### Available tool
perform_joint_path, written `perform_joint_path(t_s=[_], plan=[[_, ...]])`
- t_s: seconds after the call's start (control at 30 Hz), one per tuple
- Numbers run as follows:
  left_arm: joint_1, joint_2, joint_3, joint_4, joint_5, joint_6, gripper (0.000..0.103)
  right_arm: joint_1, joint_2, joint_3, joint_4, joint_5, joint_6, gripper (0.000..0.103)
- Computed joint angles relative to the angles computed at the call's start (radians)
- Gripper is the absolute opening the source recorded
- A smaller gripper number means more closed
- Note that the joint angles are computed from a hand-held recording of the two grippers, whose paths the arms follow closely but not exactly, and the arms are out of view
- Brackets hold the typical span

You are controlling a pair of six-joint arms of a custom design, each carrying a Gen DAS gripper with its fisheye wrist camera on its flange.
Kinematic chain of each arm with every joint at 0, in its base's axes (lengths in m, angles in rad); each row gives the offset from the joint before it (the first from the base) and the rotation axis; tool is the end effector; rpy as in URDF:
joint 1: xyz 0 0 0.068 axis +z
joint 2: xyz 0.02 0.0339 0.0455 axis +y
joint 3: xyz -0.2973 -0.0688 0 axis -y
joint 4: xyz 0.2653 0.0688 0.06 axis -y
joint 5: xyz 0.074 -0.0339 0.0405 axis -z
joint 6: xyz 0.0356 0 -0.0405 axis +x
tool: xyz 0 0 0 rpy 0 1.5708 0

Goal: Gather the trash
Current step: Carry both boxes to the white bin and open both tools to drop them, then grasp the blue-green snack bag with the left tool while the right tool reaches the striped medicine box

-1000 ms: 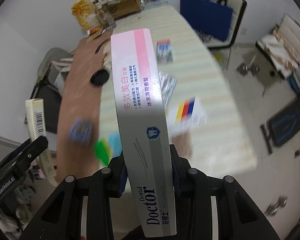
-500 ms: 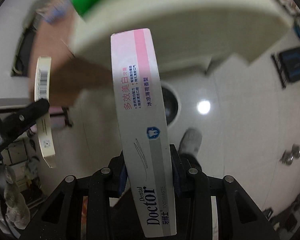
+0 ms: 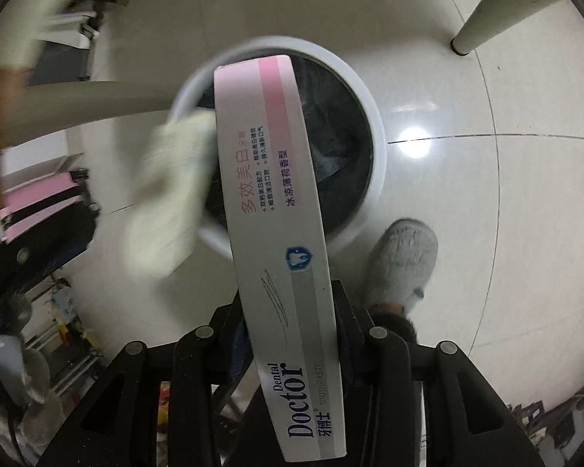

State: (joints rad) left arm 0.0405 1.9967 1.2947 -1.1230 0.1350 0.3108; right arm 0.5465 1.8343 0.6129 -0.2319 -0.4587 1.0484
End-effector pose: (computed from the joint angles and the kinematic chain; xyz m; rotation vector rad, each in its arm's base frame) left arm 0.3566 0.0097 0.1530 -0.3664 -2.8808 0.2581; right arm 0.2114 0.1471 0.0666 -0.6667 -2.7575 -0.5820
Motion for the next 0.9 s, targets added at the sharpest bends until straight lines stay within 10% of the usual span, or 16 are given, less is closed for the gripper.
perform_joint_path(t_s=[0.2,0.9], plan=[[-0.008,-0.080,-0.134,0.185,-0.144,-0.004,0.103,-0.002,0.099,0.082,-0.049,0.122,-0.019,0.098],[0.087,-0.331,0.106,-0.235,-0.186,0.091,0.103,0.012,-0.332,0.375,-0.833,0.362,-0.055,0.103]])
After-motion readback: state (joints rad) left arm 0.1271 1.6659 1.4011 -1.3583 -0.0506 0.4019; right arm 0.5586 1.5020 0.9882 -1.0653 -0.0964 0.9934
